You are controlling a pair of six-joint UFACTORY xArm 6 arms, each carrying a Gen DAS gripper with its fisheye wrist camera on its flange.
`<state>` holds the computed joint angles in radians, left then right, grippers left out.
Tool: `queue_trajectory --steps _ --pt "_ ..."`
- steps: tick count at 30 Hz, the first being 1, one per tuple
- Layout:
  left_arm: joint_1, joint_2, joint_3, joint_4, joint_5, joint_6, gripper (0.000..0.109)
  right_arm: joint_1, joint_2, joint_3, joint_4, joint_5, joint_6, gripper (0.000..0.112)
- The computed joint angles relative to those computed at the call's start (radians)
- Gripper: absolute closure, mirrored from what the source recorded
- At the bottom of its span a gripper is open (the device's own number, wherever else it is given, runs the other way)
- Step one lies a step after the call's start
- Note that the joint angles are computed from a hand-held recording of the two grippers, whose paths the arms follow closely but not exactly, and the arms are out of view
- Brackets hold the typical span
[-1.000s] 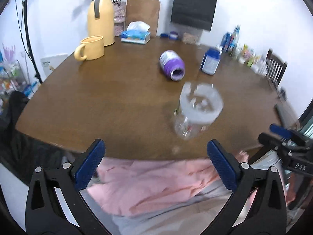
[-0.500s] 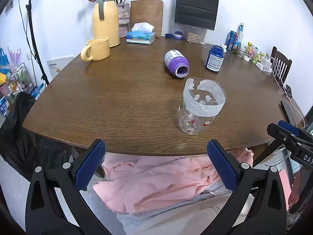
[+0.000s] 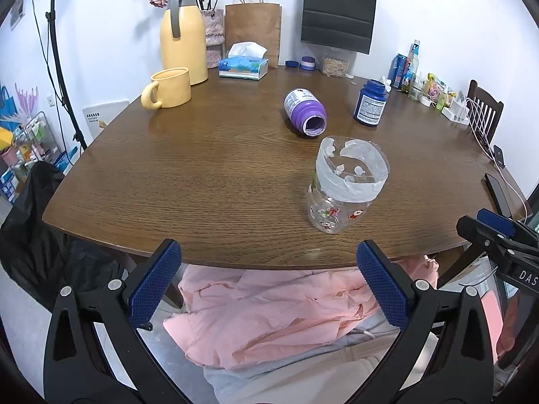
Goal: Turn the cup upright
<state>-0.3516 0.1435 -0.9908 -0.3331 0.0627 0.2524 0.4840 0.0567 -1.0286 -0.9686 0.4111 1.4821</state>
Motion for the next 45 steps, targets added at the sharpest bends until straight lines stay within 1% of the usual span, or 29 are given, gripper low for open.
queue_trajectory --steps 21,33,45 --pt "0.000 -0.005 0.007 0.000 0.006 0.006 0.006 0.006 0.011 -0.008 -0.017 0.014 0.011 0.030" --pt "0.002 -0.014 0.015 0.064 0.001 -0.046 0.006 0.006 0.010 -0.007 -0.020 0.013 0.014 0.030" --pt "0.002 -0.012 0.014 0.064 0.001 -0.043 0.006 0.011 0.013 -0.013 -0.024 0.018 0.017 0.030"
